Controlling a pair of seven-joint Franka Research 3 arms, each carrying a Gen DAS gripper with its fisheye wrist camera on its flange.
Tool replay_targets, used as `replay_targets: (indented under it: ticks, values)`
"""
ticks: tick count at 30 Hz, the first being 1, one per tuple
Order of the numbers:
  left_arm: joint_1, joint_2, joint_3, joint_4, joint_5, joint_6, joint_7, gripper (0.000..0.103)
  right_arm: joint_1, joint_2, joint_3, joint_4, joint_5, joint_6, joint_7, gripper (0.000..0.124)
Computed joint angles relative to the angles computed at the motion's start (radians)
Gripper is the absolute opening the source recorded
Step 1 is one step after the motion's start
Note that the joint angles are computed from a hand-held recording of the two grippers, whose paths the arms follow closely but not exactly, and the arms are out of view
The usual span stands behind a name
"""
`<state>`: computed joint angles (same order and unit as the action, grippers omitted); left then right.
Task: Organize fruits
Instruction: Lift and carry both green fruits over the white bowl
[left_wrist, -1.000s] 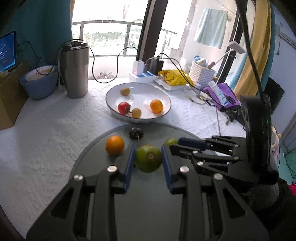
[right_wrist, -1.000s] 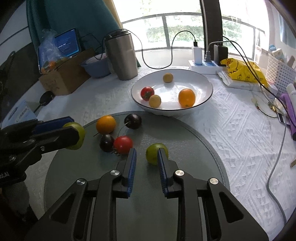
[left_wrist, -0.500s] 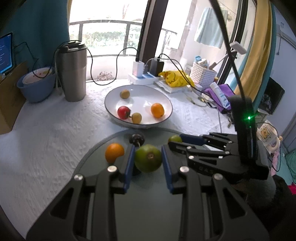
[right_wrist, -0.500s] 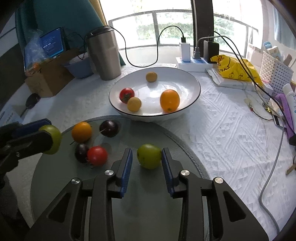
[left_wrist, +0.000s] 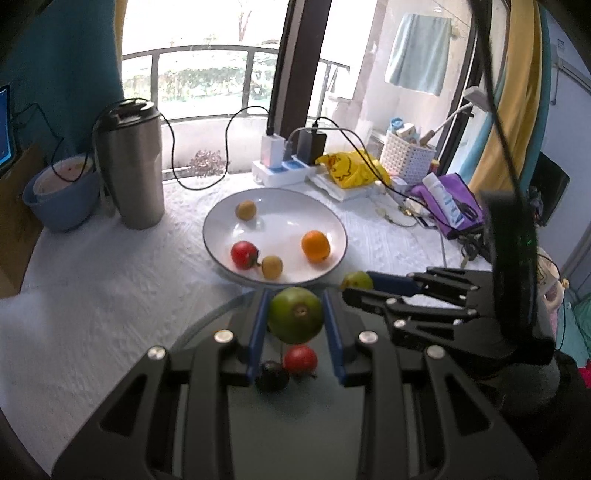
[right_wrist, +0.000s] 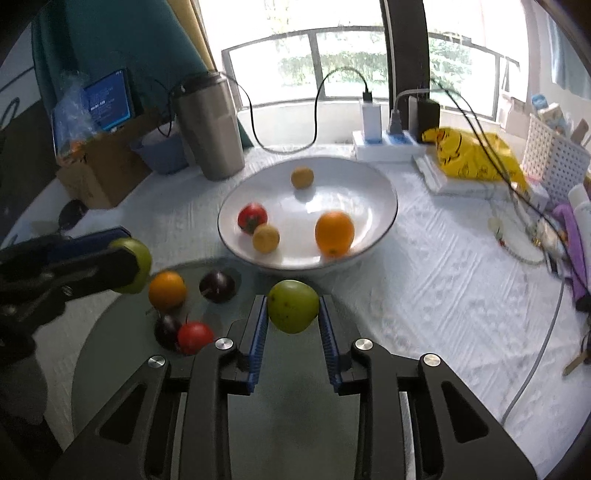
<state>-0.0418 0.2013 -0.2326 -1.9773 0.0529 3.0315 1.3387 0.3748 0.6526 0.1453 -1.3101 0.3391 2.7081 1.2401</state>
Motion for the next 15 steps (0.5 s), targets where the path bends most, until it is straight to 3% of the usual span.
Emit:
replay_targets:
  ticks: [9, 15]
  values:
    - [-0.003, 0.080, 0.013, 0.121, 0.035, -0.041, 0.002, 0.031, -0.001, 0.087, -0.006, 0.172, -0.012, -0.042, -0.004, 0.030]
    - [0.008, 0.159, 0.011, 0.222, 0.047, -0.075, 0.020, 0.031, 0.008, 0.210, -0.030, 0.383, -0.045, -0.121, 0.032, 0.030]
